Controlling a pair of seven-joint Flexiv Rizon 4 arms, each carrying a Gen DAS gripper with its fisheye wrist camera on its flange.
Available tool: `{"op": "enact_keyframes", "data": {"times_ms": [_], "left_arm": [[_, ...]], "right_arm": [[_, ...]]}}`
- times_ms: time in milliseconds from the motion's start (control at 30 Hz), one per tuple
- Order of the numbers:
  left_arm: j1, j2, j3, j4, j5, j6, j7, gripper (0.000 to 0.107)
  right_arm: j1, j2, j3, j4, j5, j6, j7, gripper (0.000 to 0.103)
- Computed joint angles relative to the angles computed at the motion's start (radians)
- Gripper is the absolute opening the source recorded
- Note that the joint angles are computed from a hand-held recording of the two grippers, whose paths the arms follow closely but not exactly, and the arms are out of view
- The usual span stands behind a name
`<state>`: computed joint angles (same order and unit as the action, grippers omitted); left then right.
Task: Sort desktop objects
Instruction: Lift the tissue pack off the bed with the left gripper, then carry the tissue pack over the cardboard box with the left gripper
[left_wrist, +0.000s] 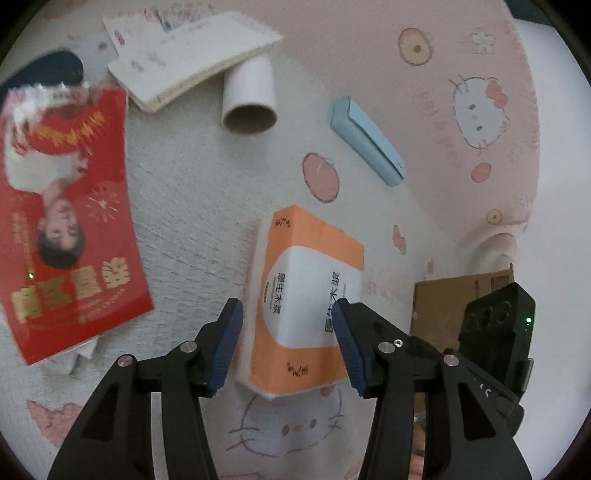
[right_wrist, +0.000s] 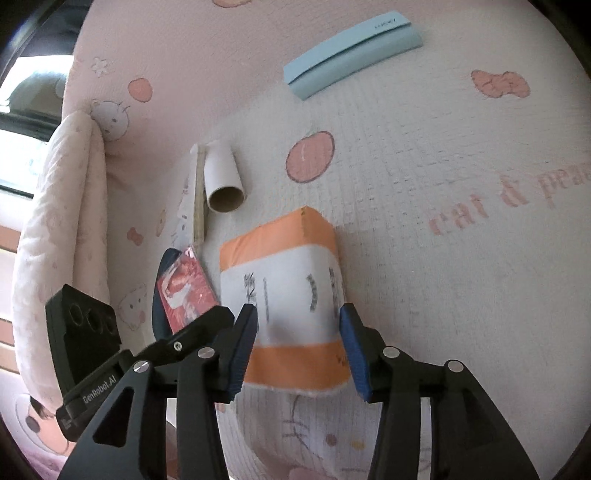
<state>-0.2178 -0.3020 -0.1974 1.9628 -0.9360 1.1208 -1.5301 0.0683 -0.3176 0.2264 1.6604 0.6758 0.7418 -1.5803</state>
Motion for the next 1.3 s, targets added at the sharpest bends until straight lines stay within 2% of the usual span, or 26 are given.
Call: {"op": "enact_keyframes", "data": {"times_ms": [200, 300, 433, 600, 733, 967, 1200, 1300], "left_arm": [[0.002, -0.031, -0.010, -0.017, -0.010, 0.011, -0.012, 0.054], [0.006, -0.034, -0.018, -0.019, -0.032, 0.013, -0.014, 0.049], [-0.006, -0.022, -0.009, -0.017, 0.010, 0.035, -0.026, 0.045], [-0.004, 0.019, -0.041, 0.007, -0.105, 0.081, 0.070, 0.044], [-0.026, 0.047, -0.045, 0.005, -0.206, 0.108, 0.151, 0.044], [-0.067, 0.091, -0.025, -0.027, -0.293, 0.134, 0.279, 0.044], [-0.136, 0.153, -0.016, -0.050, -0.462, 0.203, 0.404, 0.044], [-0.182, 0.183, -0.012, -0.054, -0.507, 0.267, 0.454, 0.044]], "right_arm": [[-0.006, -0.032, 0.006, -0.020, 0.015, -0.001, -0.012, 0.043], [-0.013, -0.039, 0.012, -0.028, 0.025, -0.007, -0.037, 0.043], [0.008, -0.026, 0.011, -0.015, -0.016, 0.014, -0.037, 0.041], [0.013, 0.016, 0.017, 0.009, -0.008, 0.044, -0.047, 0.040], [0.042, 0.071, 0.006, 0.041, -0.061, 0.094, -0.038, 0.040], [0.081, 0.161, -0.005, 0.081, -0.100, 0.190, -0.022, 0.040], [0.117, 0.259, -0.024, 0.106, -0.170, 0.244, -0.041, 0.040], [0.128, 0.317, -0.034, 0.125, -0.173, 0.259, -0.077, 0.040]]}}
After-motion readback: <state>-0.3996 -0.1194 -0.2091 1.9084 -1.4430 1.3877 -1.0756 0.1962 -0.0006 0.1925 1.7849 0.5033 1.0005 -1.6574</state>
